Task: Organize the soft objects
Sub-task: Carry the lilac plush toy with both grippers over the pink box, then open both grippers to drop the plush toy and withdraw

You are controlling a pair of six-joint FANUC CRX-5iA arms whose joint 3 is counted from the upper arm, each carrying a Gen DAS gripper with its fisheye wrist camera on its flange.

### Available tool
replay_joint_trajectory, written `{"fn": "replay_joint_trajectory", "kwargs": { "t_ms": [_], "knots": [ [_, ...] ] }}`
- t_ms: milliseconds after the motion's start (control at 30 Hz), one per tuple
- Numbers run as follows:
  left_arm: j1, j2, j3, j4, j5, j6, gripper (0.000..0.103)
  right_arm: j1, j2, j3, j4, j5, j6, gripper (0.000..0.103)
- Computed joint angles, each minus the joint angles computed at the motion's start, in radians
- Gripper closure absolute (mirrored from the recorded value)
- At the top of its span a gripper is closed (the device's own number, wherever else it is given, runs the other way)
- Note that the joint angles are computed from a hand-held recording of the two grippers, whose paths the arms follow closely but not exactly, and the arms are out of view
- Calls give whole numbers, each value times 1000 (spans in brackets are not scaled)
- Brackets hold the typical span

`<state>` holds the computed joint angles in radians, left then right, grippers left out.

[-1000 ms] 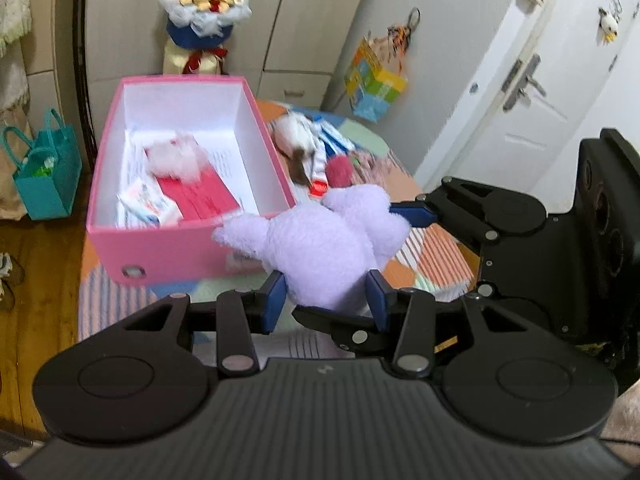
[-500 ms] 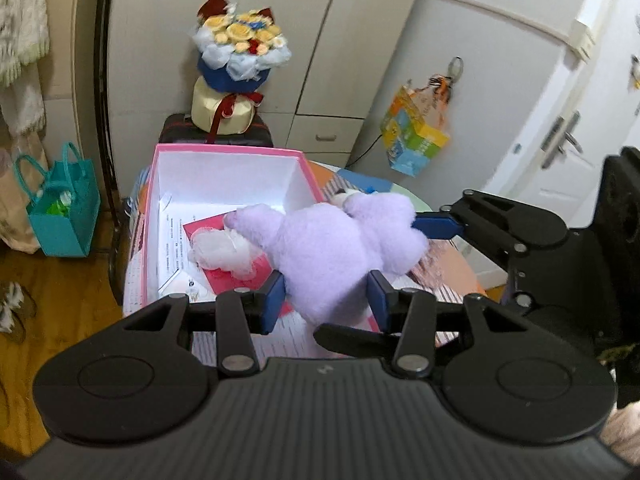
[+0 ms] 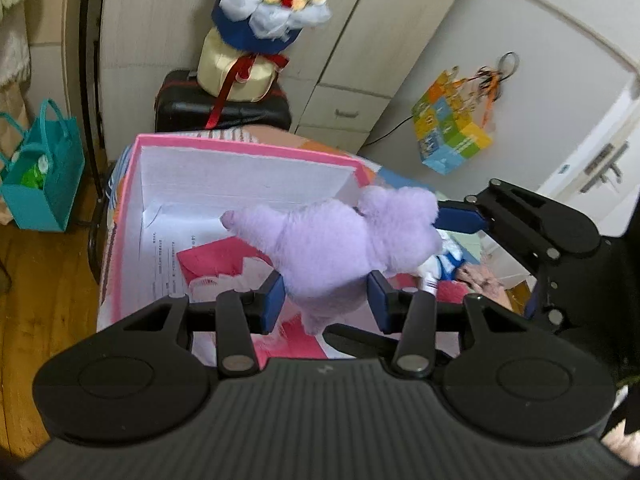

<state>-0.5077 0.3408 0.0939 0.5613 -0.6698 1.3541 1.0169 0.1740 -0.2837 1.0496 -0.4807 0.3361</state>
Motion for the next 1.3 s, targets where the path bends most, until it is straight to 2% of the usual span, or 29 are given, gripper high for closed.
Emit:
{"fn": "replay_joint_trajectory", "kwargs": {
  "t_ms": [200,300,400,467,500,533,600,700,800,900,967,1067,1300],
  "knots": [
    [14,91,90,-28,-52,47,59,-34,67,84,-208,11,187,16],
    [23,123,96,45,-60,13,59,-37,92,104,-198,-21,209,16],
    [23,135,115,25,-71,32,59,-39,110,119,-191,-43,220,16],
    [23,123,92,31,-49,20,59,-39,115,128,-212,-44,246,16],
    [23,116,83,28,-38,28,55,-38,116,128,-206,-46,248,16],
    [21,109,77,7,-21,54,45,-37,117,125,-189,-48,240,16],
    [12,86,75,-95,9,130,38,-36,118,113,-130,-61,189,14],
    [-2,21,11,-160,89,126,34,-38,97,79,-77,-54,109,14],
    [-12,-46,-53,-192,138,95,34,-38,45,-7,58,-12,-50,14],
    [-26,-107,-88,-282,163,126,34,-20,-3,-80,191,-19,-196,14],
    [-28,-144,-116,-304,167,131,34,-4,-29,-113,231,-24,-260,14],
    [-35,-189,-143,-342,149,159,34,27,-63,-147,252,-45,-320,14],
    [-59,-288,-216,-347,131,143,34,131,-105,-153,210,-157,-324,14]
  ]
}}
